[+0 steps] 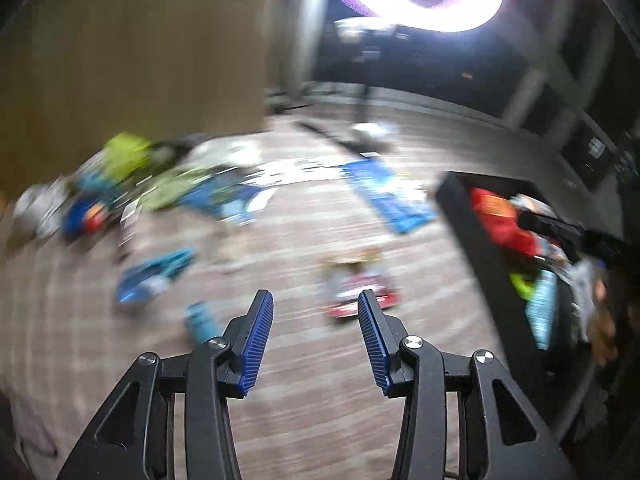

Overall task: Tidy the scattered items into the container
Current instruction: 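Move both tools back to the remaining items on the floor, then grasp the blue clip with the left tool while the right tool grasps a coffee-mate packet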

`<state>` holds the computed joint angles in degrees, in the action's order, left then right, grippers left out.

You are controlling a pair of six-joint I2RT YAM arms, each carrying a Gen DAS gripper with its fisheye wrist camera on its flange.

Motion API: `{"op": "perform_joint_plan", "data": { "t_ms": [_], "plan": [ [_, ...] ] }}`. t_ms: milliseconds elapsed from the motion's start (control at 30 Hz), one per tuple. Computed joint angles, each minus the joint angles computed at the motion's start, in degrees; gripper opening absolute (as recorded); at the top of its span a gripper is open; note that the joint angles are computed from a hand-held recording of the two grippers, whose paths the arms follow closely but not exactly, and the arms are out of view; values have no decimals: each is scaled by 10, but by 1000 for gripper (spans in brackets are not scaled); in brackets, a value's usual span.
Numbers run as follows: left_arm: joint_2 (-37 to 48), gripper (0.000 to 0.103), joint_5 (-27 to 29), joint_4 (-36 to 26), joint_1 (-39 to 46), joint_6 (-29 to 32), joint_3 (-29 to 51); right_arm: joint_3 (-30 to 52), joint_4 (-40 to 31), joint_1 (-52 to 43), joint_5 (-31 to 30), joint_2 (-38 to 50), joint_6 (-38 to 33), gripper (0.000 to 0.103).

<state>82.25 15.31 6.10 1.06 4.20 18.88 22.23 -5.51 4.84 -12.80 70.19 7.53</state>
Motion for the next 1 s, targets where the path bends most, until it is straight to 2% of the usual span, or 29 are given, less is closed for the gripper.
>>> {"op": "perform_joint_plan", "data": {
  "t_ms": [200,333,433,467,567,667,700,733,767,867,933,967,1000],
  "plan": [
    [81,44,-9,62,61,-14,-5,50,103,163,78,189,85,62],
    [115,46,-24,98,52,-23,-8,110,120,216,118,308,116,62],
    [134,48,-33,112,49,-33,-4,140,128,234,134,360,131,63],
    [142,48,-35,115,49,-37,0,144,135,242,147,367,134,68],
    [174,47,-45,131,49,-42,12,162,137,255,166,387,134,72],
    [209,43,-49,141,49,-41,26,171,136,272,193,399,124,72],
    [217,41,-51,145,50,-40,27,169,137,277,200,399,118,69],
    [225,32,-50,148,52,-38,27,164,141,281,208,397,113,64],
    [229,26,-52,160,54,-36,22,159,145,283,215,393,110,52],
    [235,14,-57,188,61,-27,10,139,161,260,179,376,104,45],
    [236,11,-49,191,73,-17,9,136,163,252,167,371,105,41],
    [236,11,-38,190,82,-13,9,134,165,250,162,370,108,33],
    [235,11,-31,190,89,-10,7,132,167,247,160,368,111,9]
  ]
}}
